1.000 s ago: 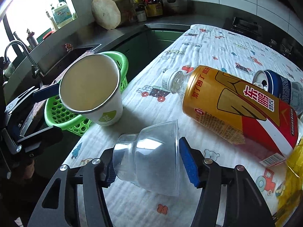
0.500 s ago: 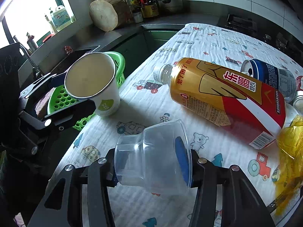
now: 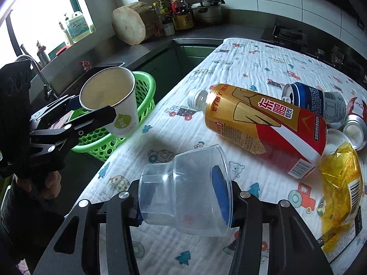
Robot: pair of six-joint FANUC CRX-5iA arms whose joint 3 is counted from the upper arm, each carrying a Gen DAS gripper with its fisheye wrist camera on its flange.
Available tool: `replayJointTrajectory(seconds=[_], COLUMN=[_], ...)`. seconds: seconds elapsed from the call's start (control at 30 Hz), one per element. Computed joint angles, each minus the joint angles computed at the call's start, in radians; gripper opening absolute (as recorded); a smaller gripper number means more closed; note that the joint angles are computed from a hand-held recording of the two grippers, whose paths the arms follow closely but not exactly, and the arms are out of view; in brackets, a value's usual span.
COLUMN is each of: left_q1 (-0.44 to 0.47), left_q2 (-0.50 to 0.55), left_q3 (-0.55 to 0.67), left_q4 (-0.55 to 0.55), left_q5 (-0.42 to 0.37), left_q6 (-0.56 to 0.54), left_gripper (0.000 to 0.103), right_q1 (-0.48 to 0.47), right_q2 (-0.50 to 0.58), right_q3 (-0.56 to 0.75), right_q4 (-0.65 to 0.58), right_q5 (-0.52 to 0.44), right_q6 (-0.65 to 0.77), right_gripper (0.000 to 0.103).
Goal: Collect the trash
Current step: 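Drop the paper cup into the basket with the left tool while the right drops the clear cup there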
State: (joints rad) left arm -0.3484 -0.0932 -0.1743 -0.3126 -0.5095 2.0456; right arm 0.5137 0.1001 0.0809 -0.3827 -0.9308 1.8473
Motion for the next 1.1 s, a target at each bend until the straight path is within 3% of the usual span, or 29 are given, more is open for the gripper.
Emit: replayJointTrajectory(seconds=[0.1, 0.27, 0.53, 0.8, 0.9, 1.1], left_q1=[0.014, 0.037, 0.181, 0.274, 0.301, 0.329], left_q2=[-0.048, -0.105, -0.126, -0.140, -0.153, -0.190], left_q3=[-0.018, -0.019, -0.067, -0.149, -0.181, -0.226], left_q4=[-0.025, -0.105, -0.003, 0.119, 0.167, 0.202], left_q5=[-0.015, -0.114, -0.205, -0.195, -0.177, -0.149], left_q6=[0.052, 0.132, 0.112, 0.049, 0.022, 0.015], left_gripper=[0.074, 0.074, 0.074, 0.077, 0.085, 0.086], right_q1=[0.009, 0.031, 0.085, 0.137, 0.150, 0.184], right_q2=[0.001, 0.017, 0.072, 0.144, 0.173, 0.244], right_q3=[0.020, 0.070, 0.164, 0.256, 0.291, 0.372], right_q4=[-0.014, -0.044, -0.064, -0.043, -0.036, -0.014], right_q5=[-0.003, -0.013, -0.036, -0.054, -0.062, -0.081], right_q6=[0.006, 0.021, 0.026, 0.006, -0.004, -0.022], right_gripper=[0.048, 0.048, 0.048, 0.048, 0.048, 0.048])
